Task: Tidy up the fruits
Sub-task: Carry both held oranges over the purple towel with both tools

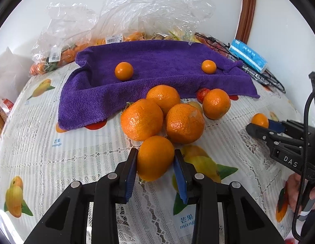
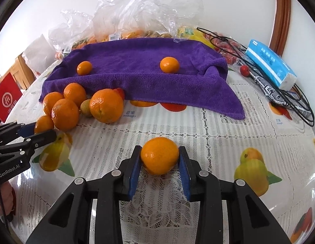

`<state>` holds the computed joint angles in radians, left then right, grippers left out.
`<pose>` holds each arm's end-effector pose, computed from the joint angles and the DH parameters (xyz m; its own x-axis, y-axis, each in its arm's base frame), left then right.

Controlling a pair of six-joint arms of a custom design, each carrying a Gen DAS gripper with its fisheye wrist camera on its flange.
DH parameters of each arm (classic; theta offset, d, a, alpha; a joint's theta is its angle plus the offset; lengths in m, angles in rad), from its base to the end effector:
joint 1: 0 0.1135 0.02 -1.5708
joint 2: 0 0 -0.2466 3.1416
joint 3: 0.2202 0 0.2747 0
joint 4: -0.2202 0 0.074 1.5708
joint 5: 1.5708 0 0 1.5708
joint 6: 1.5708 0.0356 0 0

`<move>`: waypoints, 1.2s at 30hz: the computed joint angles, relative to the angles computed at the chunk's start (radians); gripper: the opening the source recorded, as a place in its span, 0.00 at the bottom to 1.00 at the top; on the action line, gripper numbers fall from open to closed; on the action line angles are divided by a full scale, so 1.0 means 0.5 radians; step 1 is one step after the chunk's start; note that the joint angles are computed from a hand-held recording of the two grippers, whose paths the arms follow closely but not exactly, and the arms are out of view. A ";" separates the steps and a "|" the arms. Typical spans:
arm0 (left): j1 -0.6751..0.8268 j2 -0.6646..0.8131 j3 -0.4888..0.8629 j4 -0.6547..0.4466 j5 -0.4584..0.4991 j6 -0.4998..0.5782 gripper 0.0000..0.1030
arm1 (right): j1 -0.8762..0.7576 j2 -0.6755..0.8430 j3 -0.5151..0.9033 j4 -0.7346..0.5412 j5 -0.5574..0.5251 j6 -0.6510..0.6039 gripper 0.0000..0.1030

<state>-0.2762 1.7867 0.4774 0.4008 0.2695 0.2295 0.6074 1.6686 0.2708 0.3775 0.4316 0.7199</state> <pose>0.2540 -0.0819 0.0255 -0.6432 0.4102 -0.6466 0.5820 0.8106 -0.0646 0.1768 0.1047 0.0146 -0.7495 0.2084 -0.6284 0.2067 0.9754 0.0768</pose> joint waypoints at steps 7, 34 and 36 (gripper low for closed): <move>0.033 0.015 0.010 -0.003 0.060 -0.019 0.32 | -0.008 0.001 -0.008 0.022 -0.014 -0.001 0.35; 0.026 -0.536 -0.039 -0.328 0.110 -0.156 0.31 | 0.001 -0.834 -0.063 -0.528 0.158 -0.044 0.34; 0.016 -0.534 0.020 -0.336 0.096 -0.190 0.31 | -0.054 -0.904 -0.035 -0.552 0.162 -0.118 0.34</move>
